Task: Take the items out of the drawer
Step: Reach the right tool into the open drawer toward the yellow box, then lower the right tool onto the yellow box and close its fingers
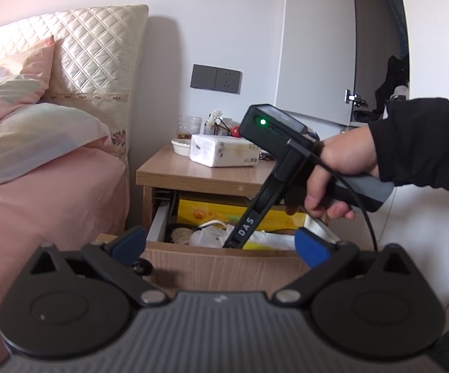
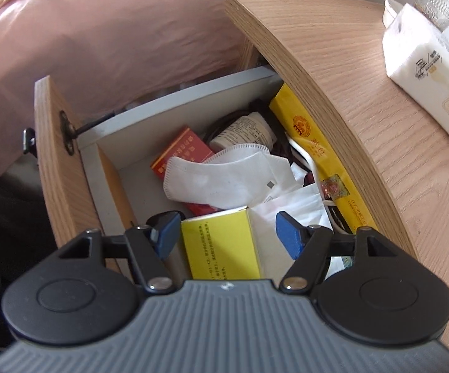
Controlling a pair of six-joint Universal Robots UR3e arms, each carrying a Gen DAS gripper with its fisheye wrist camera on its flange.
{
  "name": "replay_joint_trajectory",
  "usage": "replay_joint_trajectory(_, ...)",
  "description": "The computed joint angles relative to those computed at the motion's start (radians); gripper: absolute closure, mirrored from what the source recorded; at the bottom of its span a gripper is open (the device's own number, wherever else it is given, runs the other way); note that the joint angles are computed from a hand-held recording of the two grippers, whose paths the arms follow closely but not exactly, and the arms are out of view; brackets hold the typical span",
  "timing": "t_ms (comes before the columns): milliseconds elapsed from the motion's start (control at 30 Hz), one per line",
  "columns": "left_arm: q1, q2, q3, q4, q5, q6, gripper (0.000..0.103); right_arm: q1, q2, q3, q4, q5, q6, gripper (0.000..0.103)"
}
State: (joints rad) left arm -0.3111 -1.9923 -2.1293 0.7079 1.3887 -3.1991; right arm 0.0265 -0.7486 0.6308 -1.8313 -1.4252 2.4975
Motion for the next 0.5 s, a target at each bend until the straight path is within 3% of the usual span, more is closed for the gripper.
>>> replay_joint_trajectory(300, -0.005, 0.008, -0.001, -0.009, 0.003, 0.0, 0.0, 0.003, 0.056, -0.071, 0.056, -0.017, -0.025, 0.031)
replay_joint_trajectory(500, -0.004, 0.009, 0.003, -0.015, 0.002, 0.0, 0.0, 0.009, -0.005, 0.056, -0.048, -0.056, -0.049, 0.031)
